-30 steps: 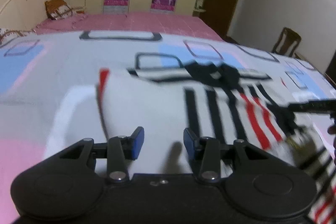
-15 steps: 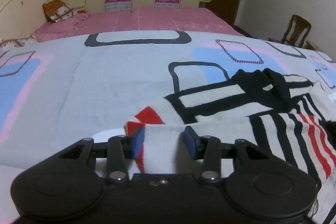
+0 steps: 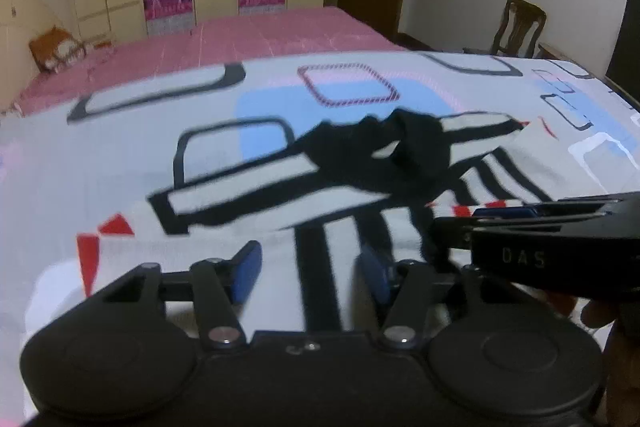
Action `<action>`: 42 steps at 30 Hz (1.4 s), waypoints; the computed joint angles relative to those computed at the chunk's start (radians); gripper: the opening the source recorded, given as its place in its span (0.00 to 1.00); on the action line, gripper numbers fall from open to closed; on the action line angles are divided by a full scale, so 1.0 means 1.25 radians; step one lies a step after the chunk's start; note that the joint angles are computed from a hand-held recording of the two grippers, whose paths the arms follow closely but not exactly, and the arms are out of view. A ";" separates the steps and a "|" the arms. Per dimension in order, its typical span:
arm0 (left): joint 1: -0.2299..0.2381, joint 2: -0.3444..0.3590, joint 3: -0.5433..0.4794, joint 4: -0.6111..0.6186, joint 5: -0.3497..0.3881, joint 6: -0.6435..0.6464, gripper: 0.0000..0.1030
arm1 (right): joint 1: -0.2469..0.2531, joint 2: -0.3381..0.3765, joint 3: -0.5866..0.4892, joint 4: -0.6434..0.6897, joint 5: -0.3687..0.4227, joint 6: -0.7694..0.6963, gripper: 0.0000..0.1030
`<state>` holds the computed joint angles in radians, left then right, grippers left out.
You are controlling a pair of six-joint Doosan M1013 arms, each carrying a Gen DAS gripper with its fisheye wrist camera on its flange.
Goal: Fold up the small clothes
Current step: 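Open both grippers and lift them away from the folded sweater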
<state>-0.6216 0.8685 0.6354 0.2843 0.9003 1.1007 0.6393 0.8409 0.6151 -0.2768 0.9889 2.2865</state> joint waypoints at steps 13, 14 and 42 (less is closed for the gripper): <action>0.050 -0.083 0.162 0.093 -0.067 -0.164 0.70 | -0.003 -0.044 0.092 -0.211 0.083 0.077 0.34; 0.041 -0.086 0.162 0.139 -0.065 -0.187 0.61 | -0.002 -0.052 0.102 -0.215 0.067 0.090 0.34; -0.058 -0.061 0.102 0.150 0.014 -0.119 0.76 | 0.006 -0.091 0.158 -0.049 -0.016 -0.088 0.68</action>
<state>-0.6935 0.7920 0.7632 0.4712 0.9173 0.9521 0.6472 0.7266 0.8121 -0.3378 0.9691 2.1771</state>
